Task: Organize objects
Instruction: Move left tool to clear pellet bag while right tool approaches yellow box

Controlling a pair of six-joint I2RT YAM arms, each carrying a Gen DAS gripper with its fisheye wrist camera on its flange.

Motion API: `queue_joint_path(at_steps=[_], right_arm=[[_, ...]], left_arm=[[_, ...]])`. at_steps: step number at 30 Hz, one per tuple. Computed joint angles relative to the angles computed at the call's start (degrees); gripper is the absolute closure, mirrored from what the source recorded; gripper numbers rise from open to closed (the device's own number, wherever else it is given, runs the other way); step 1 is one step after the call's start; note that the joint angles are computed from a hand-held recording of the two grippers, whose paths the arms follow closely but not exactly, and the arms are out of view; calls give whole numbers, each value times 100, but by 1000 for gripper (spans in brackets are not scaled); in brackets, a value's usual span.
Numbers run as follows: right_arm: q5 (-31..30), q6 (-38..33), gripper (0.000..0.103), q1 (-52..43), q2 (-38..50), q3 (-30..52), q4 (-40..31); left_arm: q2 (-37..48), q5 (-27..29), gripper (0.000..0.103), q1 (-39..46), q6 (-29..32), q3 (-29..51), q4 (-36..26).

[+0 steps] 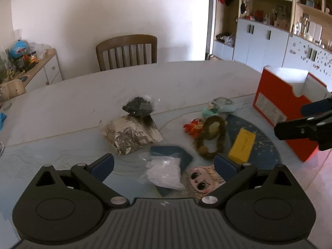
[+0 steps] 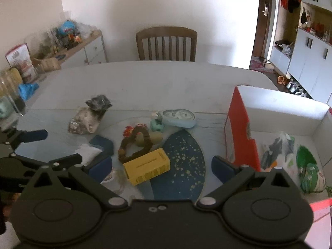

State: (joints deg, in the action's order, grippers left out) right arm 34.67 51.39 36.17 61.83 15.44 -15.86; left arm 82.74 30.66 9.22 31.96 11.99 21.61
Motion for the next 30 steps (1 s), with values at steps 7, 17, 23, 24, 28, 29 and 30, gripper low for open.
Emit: queue_joint_path(at_steps=[7,17,23,24,28,29,30], right_arm=[[-459,-353,3,-713,1278,149,1078],[-1060,-464,8,-1372,2521,551,1719],[-1299,-584,11,-1484,2741,568,1942],[-1316,-597,11,-1487,2757,581,1931],[-1535,-582,14,-1656,2724,579,2002],[-1567,-556,17,-1697,2698,598,1978],[-1575,-540,17,-1735,2698,614,1980]], left_arm=[[910,-224,0,-237,-241,332,503],[1486,-393,1,-317,-519,657,490],[1616,-428,8,-328,-553,780,364],[1647,-429,9,-336,-572,808,334],[1763,-440,19,-345,-610,902,207],[1775,-436,20,-335,-617,910,196],[1781,-449,20,-337,-631,914,201]])
